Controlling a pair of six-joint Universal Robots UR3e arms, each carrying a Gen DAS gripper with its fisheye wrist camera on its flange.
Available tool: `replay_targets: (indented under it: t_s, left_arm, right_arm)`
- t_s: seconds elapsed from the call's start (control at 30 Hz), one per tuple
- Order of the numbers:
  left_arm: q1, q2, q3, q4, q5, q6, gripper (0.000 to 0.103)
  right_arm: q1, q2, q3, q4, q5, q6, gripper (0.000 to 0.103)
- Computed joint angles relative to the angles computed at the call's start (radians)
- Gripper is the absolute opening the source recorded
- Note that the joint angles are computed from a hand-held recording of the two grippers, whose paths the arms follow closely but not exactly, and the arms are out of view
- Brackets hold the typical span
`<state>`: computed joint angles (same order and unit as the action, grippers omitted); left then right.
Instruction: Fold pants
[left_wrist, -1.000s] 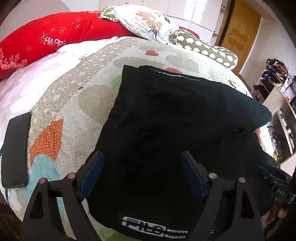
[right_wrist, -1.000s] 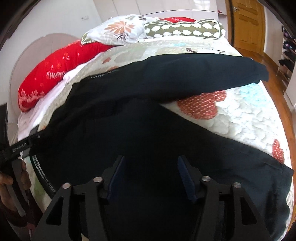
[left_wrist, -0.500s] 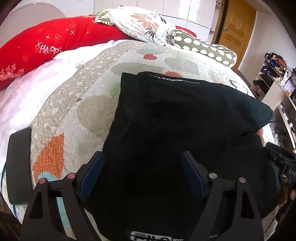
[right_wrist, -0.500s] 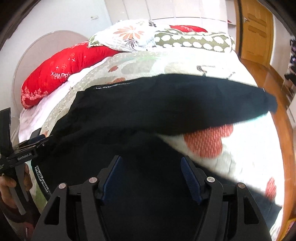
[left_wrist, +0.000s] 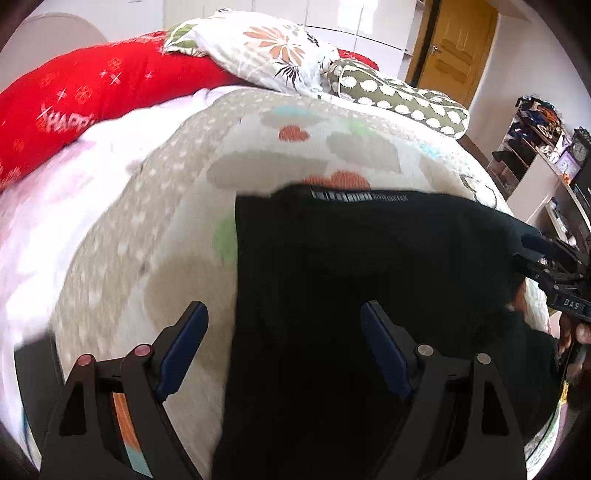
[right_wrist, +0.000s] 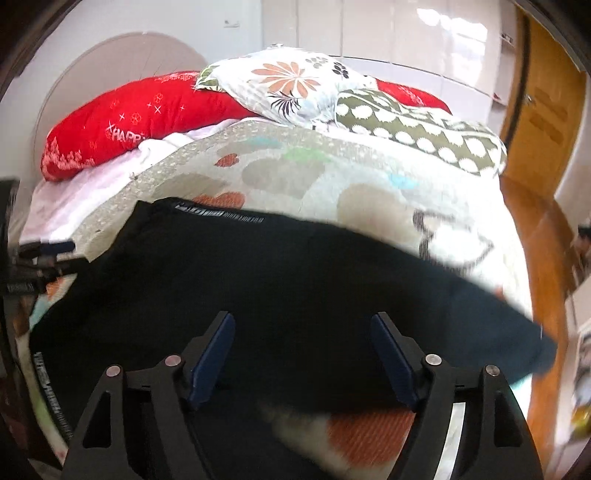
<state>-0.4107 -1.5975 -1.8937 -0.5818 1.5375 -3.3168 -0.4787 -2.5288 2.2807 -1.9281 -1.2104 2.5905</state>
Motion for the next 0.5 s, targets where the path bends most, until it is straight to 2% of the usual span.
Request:
replay_targets:
  t_s: [0.17, 0.27, 0.5]
  left_arm:
    - [0.051, -0.170, 0.202, -0.090, -0.064, 0.130, 0.085]
    - [0.064, -0.264, 0.317, -0.154, -0.087, 0.202, 0.085]
    - [0.062, -0.501, 0.636, -0.304, -0.117, 0.373, 0.085]
  right_arm:
    - [0.132, 0.370, -0.052, -0.311, -0.082, 0.003, 0.080]
    - [0.184, 0.554, -0.111, -0.429, -0.122, 0.005, 0.080]
    - [0.225, 0.843, -0.257, -0.477, -0.087, -0.061, 0.082]
